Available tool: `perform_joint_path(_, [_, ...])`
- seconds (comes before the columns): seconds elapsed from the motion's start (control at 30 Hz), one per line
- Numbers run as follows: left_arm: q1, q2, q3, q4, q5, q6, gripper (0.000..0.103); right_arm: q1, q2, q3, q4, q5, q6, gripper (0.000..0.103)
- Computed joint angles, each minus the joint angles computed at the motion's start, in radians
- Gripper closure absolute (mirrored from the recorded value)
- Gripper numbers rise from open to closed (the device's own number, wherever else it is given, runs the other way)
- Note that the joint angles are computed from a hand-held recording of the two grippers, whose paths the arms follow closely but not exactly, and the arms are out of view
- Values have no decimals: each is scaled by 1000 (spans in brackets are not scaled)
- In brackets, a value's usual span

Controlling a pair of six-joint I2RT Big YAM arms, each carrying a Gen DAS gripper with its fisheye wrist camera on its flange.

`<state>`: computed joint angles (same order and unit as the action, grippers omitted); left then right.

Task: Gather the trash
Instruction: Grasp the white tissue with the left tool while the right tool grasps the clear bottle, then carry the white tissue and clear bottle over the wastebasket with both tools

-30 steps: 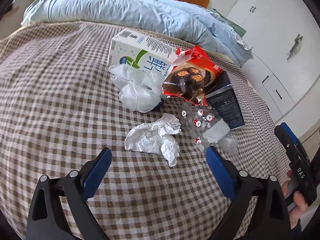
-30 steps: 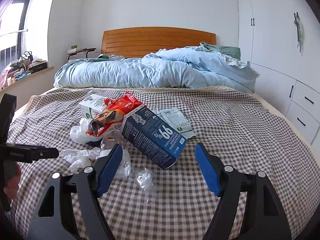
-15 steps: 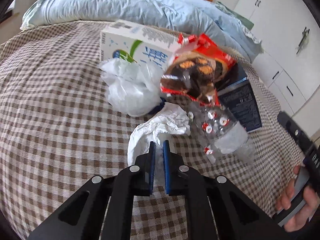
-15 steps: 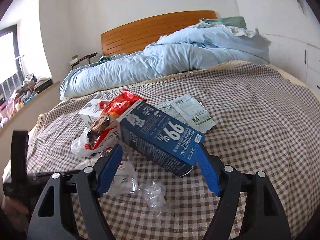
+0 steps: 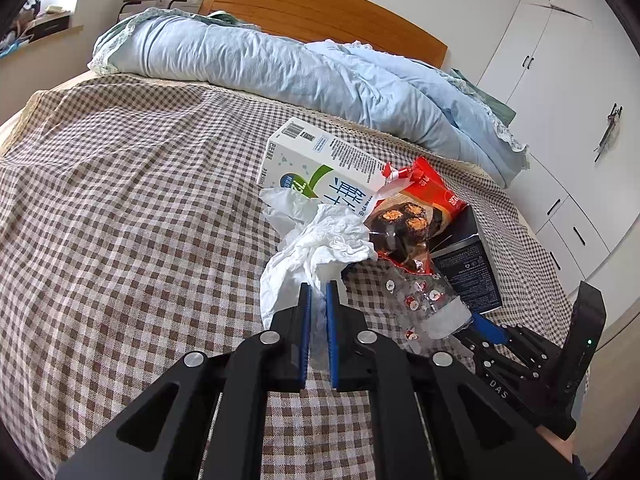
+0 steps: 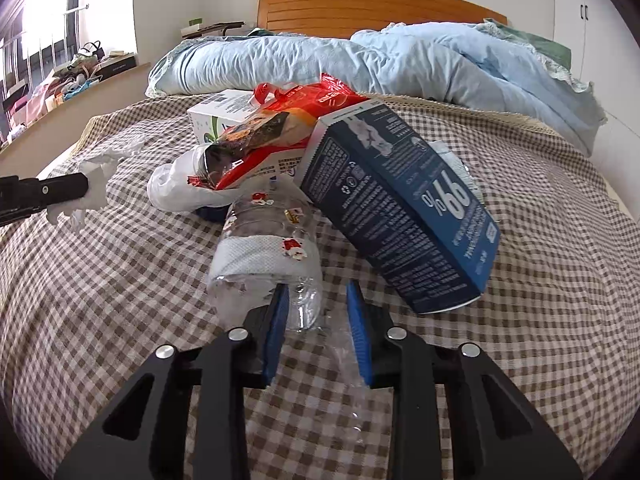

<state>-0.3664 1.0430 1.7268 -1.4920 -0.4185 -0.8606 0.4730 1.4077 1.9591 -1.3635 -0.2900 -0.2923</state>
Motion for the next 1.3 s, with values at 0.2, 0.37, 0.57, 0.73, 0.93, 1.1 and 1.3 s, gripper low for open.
perform_joint_path(0.2, [-11,-1,0,-6,-15,-1,98,15,-32,-31,60,1,38,100])
perform_joint_path(0.37, [-17,-4,9,-13,-35,-11,98,-9,-61,-16,74,-56,62,101])
perform_joint_path(0.57, [-46,11,28,-39,-75,-22,98,-72,-98,12,122,-136,141,101])
perform_joint_path(0.73, [-114,24,73,-36,-142,-14,98,-148,-143,-12,183,-154,204,101])
perform_joint_path(0.93, [-191,50,122,-21,-173,-6,98,-237,-226,-95,186,-159,229,101])
perform_joint_path(1.1, [-277,85,159,19,-169,24,98,-320,-264,-117,141,-191,207,101])
perform_joint_path(1.3, [-384,150,203,24,-191,59,98,-499,-288,-109,70,-243,103,101])
